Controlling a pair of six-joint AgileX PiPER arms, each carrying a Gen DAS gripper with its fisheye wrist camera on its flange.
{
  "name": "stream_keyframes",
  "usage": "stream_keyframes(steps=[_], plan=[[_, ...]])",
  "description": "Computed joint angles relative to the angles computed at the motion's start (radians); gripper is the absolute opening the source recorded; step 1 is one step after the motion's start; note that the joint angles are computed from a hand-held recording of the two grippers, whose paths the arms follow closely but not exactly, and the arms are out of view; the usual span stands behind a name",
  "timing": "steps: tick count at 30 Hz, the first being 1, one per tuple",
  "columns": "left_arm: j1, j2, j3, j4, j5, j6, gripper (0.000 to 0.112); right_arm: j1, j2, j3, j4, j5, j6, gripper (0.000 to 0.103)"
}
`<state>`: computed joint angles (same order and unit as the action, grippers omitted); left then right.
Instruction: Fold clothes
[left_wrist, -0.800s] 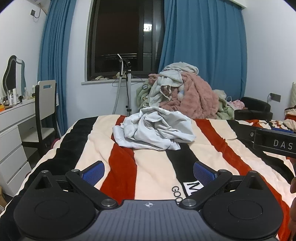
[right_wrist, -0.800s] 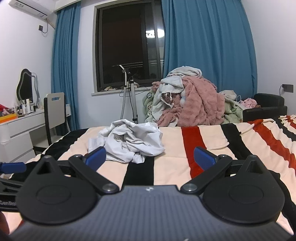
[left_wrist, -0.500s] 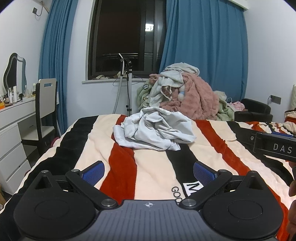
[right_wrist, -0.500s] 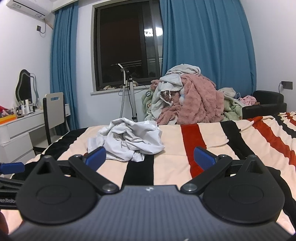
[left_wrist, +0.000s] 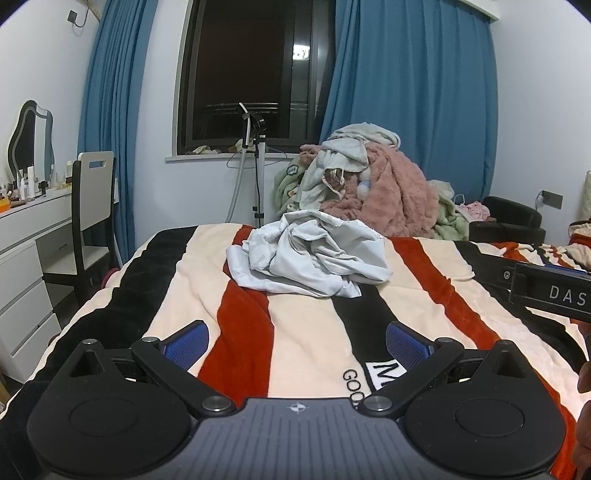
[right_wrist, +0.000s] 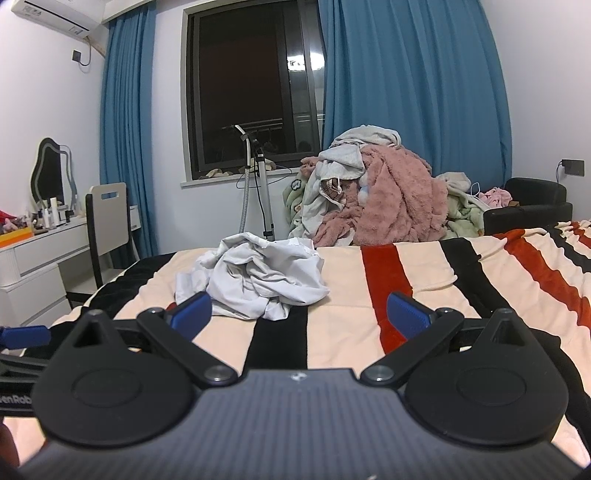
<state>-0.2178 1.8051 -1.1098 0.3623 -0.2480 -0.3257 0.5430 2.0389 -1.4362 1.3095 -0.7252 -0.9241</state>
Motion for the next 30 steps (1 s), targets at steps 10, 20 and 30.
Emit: stream_keyframes(steps=[10, 20, 30], plan=[[0.006, 0.007, -0.019, 0.081, 0.024, -0.092, 0.103, 0.002, 0.001, -0.001, 0.01, -0.012, 0.0, 0.103], [0.011, 0.018, -0.041, 0.193, 0.053, -0.229, 0.103, 0.01, 0.011, -0.007, -0.006, -0.066, 0.059, 0.103], [-0.004, 0.046, -0.071, 0.22, 0.089, -0.269, 0.103, 0.008, -0.001, -0.039, -0.021, -0.06, 0.039, 0.103]])
